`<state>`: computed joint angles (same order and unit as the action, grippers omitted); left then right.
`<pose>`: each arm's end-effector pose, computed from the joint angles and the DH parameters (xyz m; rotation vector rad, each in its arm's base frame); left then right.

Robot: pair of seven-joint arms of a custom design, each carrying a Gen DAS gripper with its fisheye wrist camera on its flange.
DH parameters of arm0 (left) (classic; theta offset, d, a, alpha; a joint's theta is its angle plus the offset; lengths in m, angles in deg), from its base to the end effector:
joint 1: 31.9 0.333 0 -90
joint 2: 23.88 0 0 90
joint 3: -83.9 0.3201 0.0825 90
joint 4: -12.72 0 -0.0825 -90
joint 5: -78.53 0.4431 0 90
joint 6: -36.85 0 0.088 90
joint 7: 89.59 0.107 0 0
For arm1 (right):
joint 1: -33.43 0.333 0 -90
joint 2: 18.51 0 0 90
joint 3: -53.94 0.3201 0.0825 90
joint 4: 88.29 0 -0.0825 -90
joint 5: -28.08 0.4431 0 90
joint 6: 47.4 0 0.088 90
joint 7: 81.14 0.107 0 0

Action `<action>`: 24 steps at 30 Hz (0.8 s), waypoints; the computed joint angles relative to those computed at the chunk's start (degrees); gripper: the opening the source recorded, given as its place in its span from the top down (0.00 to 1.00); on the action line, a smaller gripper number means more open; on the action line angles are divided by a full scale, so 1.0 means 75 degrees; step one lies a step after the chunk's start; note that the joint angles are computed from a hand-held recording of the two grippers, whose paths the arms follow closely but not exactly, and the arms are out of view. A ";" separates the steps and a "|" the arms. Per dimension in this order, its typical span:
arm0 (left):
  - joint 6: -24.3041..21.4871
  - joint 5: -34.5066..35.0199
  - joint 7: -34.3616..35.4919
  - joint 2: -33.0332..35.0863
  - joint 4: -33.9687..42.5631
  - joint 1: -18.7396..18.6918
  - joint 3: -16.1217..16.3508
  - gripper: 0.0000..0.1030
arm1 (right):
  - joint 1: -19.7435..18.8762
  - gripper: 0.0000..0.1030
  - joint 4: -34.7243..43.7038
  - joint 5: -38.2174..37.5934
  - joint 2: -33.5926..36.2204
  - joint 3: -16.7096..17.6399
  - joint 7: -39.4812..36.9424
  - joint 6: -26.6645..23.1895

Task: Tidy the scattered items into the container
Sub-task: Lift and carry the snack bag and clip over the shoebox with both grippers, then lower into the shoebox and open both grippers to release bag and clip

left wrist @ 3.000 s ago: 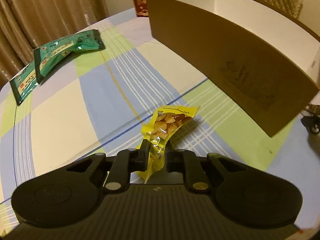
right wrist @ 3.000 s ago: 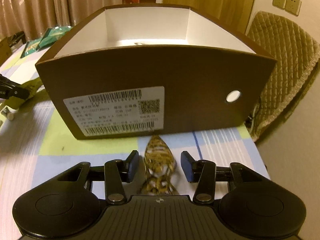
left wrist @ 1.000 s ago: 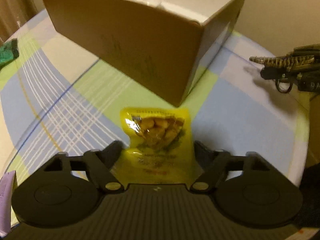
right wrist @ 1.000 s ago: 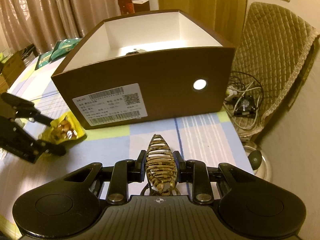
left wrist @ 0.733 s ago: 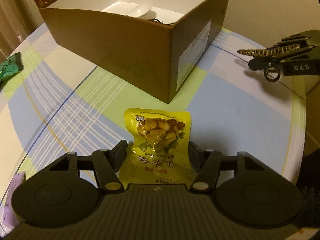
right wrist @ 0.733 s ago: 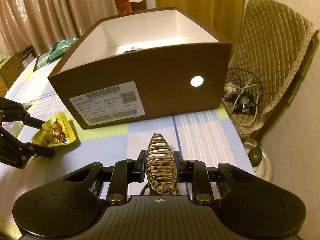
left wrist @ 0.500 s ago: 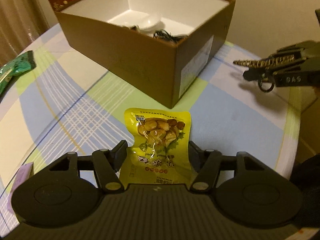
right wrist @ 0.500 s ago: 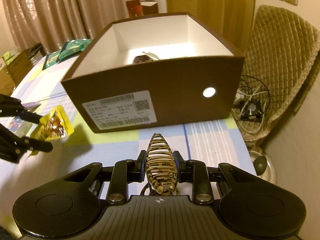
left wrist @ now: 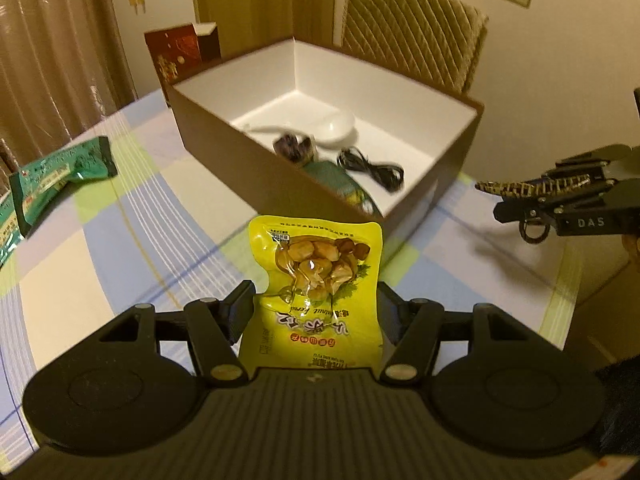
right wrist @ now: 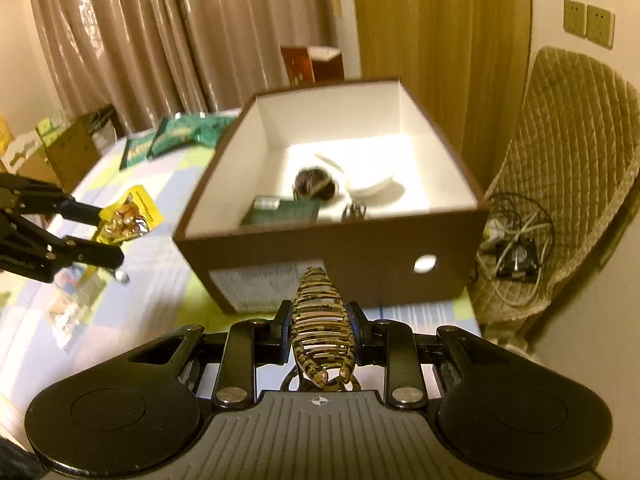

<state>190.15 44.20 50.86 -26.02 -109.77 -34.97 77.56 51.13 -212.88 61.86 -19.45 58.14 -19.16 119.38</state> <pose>0.6183 -0.0855 0.4567 -1.2704 2.3641 -0.8394 0.5911 0.2011 0.4510 -1.9466 1.3649 -0.3904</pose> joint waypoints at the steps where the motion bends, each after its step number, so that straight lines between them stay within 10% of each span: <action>1: 0.0003 -0.0063 0.0029 0.0018 0.0077 -0.0007 -0.0003 0.42 | -0.0010 0.76 0.0116 0.0153 0.0004 -0.0019 -0.0124 -0.0051; 11: -0.0032 -0.0889 0.0287 0.0852 0.1514 0.0030 -0.0287 0.42 | -0.0371 0.76 0.1837 0.1098 0.0962 0.0152 -0.1079 -0.0051; 24: -0.0235 0.1170 -0.1575 0.3362 0.4687 0.0083 -0.0782 0.41 | -0.0801 0.76 0.4996 -0.1302 0.3491 0.0313 0.0601 -0.1523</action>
<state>188.39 52.97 39.05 -0.80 -74.62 -34.36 71.70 45.12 -175.41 52.10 6.73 60.49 -14.65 107.96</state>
